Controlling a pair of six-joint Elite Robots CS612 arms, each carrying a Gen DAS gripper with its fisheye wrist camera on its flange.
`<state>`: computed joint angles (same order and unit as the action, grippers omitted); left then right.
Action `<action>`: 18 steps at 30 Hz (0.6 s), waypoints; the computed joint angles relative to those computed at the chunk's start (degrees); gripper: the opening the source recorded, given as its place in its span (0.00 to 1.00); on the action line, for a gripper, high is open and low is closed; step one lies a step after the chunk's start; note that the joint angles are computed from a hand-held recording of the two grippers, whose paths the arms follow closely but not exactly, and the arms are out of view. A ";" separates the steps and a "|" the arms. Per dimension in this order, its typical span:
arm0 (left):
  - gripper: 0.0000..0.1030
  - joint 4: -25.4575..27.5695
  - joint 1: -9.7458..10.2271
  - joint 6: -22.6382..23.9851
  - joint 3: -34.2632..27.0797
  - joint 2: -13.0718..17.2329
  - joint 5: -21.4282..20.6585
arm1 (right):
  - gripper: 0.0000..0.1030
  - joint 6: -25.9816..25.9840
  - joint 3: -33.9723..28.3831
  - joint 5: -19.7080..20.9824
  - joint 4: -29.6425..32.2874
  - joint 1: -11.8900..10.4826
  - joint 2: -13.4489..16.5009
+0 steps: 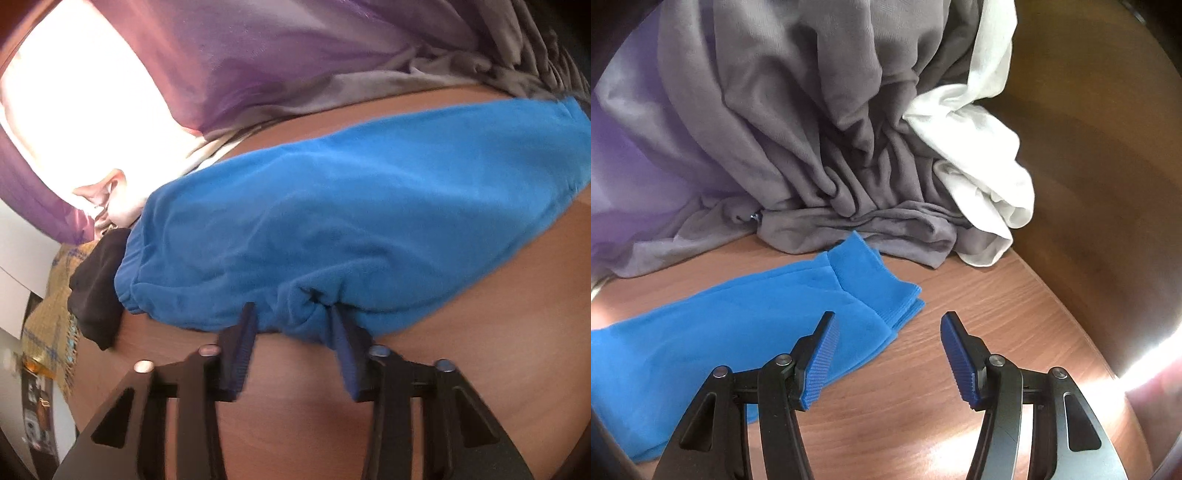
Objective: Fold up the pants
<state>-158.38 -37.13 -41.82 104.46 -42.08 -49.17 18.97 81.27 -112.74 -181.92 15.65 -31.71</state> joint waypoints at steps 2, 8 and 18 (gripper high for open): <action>0.19 -1.23 -0.09 1.34 -0.03 0.22 0.10 | 0.56 0.37 -0.67 1.08 1.40 -0.23 0.25; 0.14 -2.57 -1.49 4.59 1.46 0.04 3.71 | 0.40 -1.53 -2.78 3.70 2.36 -0.60 1.37; 0.14 1.67 -1.53 7.14 2.49 -0.95 -0.68 | 0.36 -2.56 -5.10 0.62 9.35 -0.23 2.19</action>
